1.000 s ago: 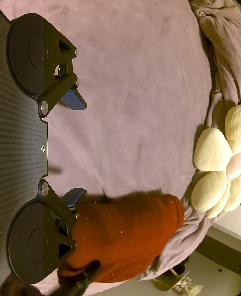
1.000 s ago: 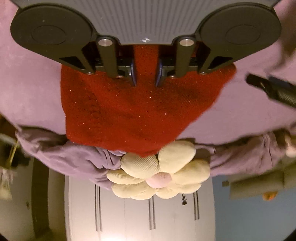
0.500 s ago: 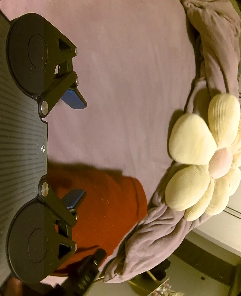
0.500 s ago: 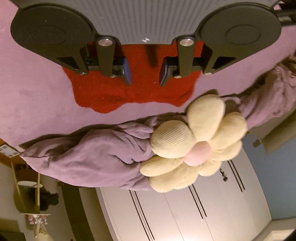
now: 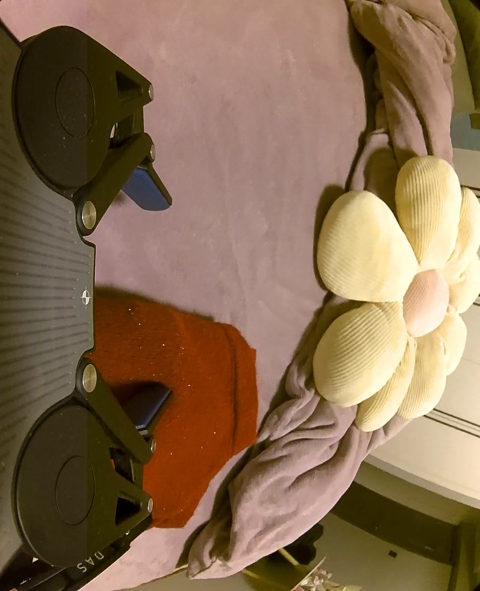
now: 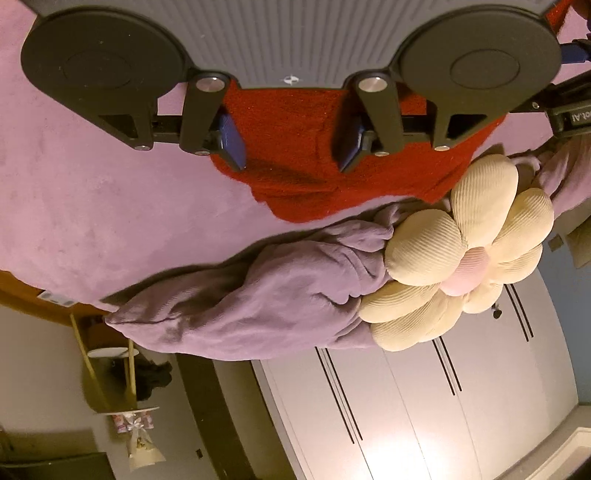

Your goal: Fold small clothes

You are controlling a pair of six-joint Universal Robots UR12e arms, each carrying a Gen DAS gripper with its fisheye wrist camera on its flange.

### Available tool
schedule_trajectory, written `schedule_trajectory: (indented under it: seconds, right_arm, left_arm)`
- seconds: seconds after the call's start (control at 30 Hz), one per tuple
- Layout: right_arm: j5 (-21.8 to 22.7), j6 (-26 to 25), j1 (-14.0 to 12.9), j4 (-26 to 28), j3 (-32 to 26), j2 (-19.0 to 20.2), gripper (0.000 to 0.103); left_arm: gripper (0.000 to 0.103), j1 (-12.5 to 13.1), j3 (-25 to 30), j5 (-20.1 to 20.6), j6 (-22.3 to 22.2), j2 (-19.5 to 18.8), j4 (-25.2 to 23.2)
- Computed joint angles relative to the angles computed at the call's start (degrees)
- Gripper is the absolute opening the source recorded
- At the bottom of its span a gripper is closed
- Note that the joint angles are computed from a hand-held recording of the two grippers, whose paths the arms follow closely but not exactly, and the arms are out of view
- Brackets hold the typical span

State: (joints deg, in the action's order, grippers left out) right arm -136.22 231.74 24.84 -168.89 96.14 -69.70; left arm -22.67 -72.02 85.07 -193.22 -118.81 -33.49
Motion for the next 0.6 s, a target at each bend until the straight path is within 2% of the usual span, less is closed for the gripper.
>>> schedule_trajectory:
  seconds: [0.23,0.4,0.53,0.6]
  right_arm:
    - [-0.56,-0.41,0.1,-0.05,-0.24,0.37,0.056]
    - [-0.58,-1.29,0.28,3.36,-1.39,0.16,0.058]
    - [2.44,-3.8,0.31,7.3,-2.39,-1.47,0.065]
    - [2.67,-7.56,0.84,5.26,-2.83,-1.6,0.065]
  left_arm:
    - [0.103,-0.45,-0.45,1.55,1.1,-0.33,1.85]
    - [0.103,-0.06,-0.64,0.85,2.8,0.06,1.32]
    - [0.103,0.59,-0.59,-0.12,6.81,1.07,-0.35]
    - [0.103,1.2,-0.24,-2.12,6.31,1.42,-1.11]
